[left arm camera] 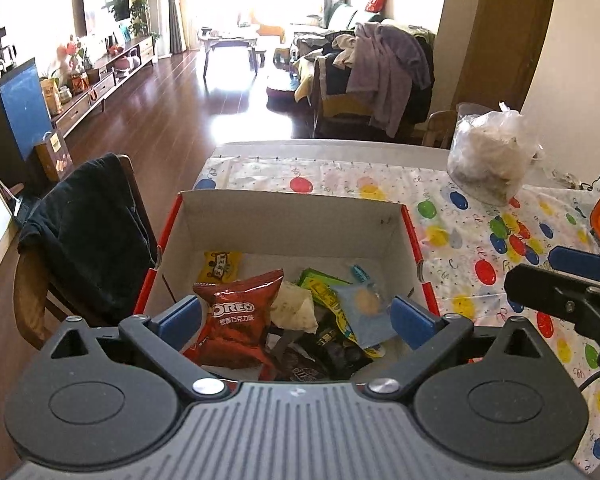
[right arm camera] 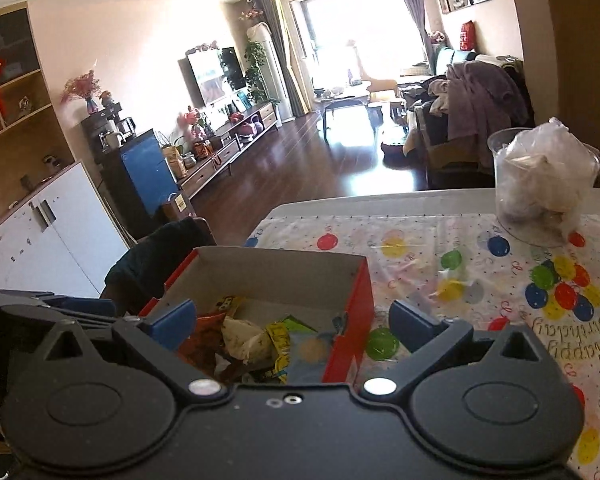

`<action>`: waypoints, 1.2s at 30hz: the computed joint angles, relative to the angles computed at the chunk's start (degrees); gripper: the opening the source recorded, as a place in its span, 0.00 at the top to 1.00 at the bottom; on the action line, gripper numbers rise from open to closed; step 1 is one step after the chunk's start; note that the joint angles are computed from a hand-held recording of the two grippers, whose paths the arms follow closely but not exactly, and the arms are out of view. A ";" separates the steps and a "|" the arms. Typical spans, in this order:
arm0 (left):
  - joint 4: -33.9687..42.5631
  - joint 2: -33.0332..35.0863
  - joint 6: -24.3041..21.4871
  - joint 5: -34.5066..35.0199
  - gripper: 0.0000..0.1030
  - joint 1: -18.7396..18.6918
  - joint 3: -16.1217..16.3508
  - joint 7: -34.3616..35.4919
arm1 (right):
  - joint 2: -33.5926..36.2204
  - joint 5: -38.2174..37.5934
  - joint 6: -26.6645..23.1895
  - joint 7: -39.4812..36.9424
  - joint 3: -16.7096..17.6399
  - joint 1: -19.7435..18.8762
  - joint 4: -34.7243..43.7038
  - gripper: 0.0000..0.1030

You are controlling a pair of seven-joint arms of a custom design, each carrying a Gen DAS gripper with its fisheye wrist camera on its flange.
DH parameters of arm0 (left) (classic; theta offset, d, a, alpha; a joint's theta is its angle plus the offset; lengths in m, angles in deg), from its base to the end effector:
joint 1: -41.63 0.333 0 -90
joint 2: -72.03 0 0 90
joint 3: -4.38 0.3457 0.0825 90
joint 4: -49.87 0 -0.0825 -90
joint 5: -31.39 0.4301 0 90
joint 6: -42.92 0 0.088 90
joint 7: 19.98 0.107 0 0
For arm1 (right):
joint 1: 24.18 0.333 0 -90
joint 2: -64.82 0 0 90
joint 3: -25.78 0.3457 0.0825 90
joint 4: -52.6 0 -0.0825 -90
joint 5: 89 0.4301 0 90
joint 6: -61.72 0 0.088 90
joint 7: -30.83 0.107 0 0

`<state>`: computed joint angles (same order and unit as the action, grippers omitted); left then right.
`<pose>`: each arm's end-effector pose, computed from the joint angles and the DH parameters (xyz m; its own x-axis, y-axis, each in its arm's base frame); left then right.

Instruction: Organize snacks

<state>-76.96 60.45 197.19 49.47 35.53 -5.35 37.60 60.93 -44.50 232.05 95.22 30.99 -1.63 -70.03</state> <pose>0.5454 -0.1708 0.5481 0.0267 -0.9986 0.0458 -0.7541 -0.0502 -0.6549 0.5571 0.2400 0.5343 0.3560 -0.8791 -0.3168 -0.6609 0.0028 -0.7505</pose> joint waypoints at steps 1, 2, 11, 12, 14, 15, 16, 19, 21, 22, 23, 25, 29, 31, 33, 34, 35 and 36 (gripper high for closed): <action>-0.08 -0.13 0.06 0.46 0.02 0.10 -0.17 -0.32 | -0.11 -0.33 -0.15 0.35 0.02 -0.07 -0.13 0.00; -0.14 -0.27 0.05 0.91 0.02 0.18 -0.32 -0.64 | -0.21 -0.62 -1.18 0.34 -0.09 -0.16 -0.05 0.00; -1.21 -1.38 1.47 4.29 0.02 0.56 -1.18 -3.25 | -0.82 -5.62 -3.38 3.79 -0.14 -0.66 -0.64 0.00; -1.39 -1.52 1.75 5.28 0.02 0.86 -1.46 -4.13 | -0.81 -6.72 -3.20 5.09 0.02 -0.91 -0.79 0.00; -1.44 -1.60 1.74 5.62 0.02 0.73 -1.41 -4.29 | -0.70 -5.61 -4.23 4.31 -0.32 -0.78 -0.56 0.00; -1.49 -1.70 1.67 5.57 0.02 0.63 -1.33 -4.24 | -0.69 -4.61 -4.99 3.59 -0.51 -0.71 -0.38 0.00; -1.47 -1.70 1.65 5.82 0.02 0.69 -1.39 -4.56 | -0.74 -3.66 -5.65 2.95 -0.62 -0.67 -0.22 0.00; -1.53 -1.74 1.66 5.96 0.02 0.60 -1.38 -5.03 | -0.85 -4.23 -5.39 3.60 -0.29 -0.92 -0.42 0.00; -1.56 -1.76 1.64 5.68 0.02 0.42 -1.27 -5.00 | -0.90 -4.64 -5.23 3.79 -0.18 -0.94 -0.52 0.00; -1.57 -1.80 1.59 5.79 0.02 0.43 -1.32 -5.10 | -0.90 -4.59 -5.21 3.78 -0.18 -0.91 -0.53 0.00; -1.54 -1.78 1.53 5.84 0.02 0.43 -1.33 -5.17 | -0.90 -4.71 -5.05 4.03 -0.15 -0.92 -0.56 0.00; -1.57 -1.83 1.46 5.49 0.02 0.27 -1.18 -4.94 | -0.94 -4.22 -4.67 3.61 -0.18 -0.77 -0.64 0.00; -2.00 -2.35 1.41 4.44 0.02 -0.10 -0.94 -4.38 | -0.95 -3.83 -4.04 3.49 -0.27 -0.73 -0.69 0.00; -2.27 -2.70 1.57 3.66 0.02 -0.35 -0.74 -3.84 | -1.12 -3.46 -3.75 3.03 -0.34 -0.68 -0.85 0.00; -2.50 -3.05 1.67 2.28 0.02 -0.73 -0.34 -3.09 | -1.14 -3.40 -3.13 2.85 -0.30 -0.61 -0.96 0.00; -2.55 -3.16 1.79 1.57 0.02 -0.88 -0.20 -2.81 | -1.14 -3.59 -2.80 2.99 -0.30 -0.64 -1.03 0.00; -2.71 -3.39 1.95 1.27 0.02 -0.88 -0.18 -2.68 | -1.11 -4.03 -2.54 3.45 -0.24 -0.72 -1.09 0.00; -2.84 -3.60 2.08 1.45 0.02 -0.73 -0.42 -2.89 | -1.03 -4.33 -2.55 3.73 -0.27 -0.79 -1.03 0.00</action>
<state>-79.80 56.85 199.27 50.92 34.80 -5.77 34.70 59.90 -48.84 229.50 98.95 30.72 -2.42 -71.06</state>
